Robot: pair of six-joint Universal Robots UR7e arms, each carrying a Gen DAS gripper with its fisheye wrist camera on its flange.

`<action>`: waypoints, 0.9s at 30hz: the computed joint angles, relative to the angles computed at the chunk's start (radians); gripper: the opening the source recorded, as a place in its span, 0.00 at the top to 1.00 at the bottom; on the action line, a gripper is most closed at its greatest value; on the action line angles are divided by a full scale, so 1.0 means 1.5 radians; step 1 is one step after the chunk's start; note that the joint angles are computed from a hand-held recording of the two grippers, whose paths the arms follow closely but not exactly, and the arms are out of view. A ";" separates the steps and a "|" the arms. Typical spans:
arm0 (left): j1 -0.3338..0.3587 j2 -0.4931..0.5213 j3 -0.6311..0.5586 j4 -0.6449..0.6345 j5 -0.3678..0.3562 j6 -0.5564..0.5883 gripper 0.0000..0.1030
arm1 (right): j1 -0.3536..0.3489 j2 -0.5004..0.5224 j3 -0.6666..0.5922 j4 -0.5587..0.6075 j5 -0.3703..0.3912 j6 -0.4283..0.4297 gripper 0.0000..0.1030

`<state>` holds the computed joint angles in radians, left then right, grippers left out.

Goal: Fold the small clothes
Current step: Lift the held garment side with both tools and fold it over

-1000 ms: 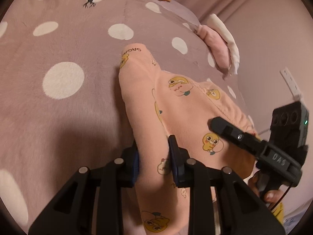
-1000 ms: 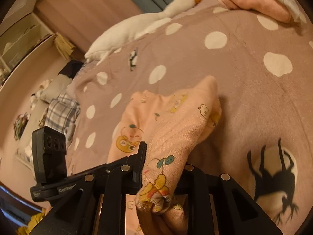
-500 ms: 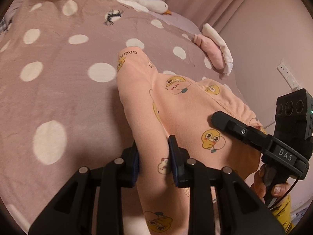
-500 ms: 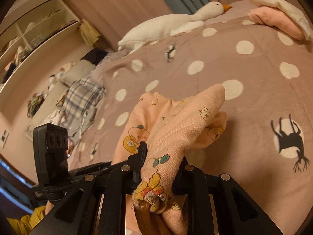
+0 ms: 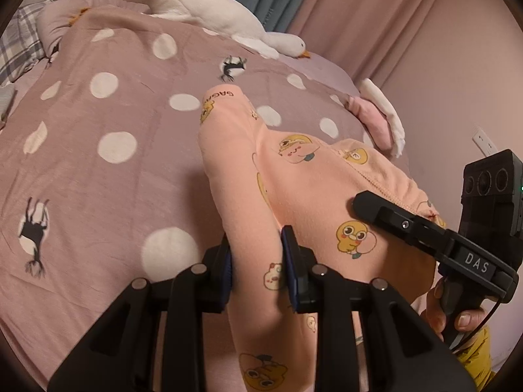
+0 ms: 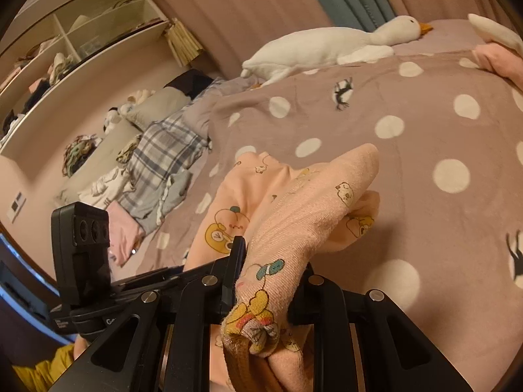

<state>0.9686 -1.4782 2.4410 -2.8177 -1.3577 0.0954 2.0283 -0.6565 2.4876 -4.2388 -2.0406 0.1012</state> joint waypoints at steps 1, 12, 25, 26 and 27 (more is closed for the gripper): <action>0.005 0.003 -0.006 -0.001 0.001 0.004 0.74 | 0.000 0.000 -0.007 0.007 0.003 -0.001 0.78; 0.058 0.065 -0.068 -0.015 0.002 0.031 0.74 | -0.020 0.002 -0.072 0.083 0.021 -0.031 0.78; 0.114 0.191 -0.128 0.001 0.031 0.034 0.74 | -0.115 0.041 -0.091 0.108 0.056 -0.011 0.78; 0.117 0.193 -0.129 0.003 0.034 0.034 0.74 | -0.122 0.044 -0.088 0.111 0.058 -0.003 0.78; 0.119 0.194 -0.129 0.004 0.037 0.035 0.74 | -0.128 0.046 -0.085 0.110 0.062 0.002 0.78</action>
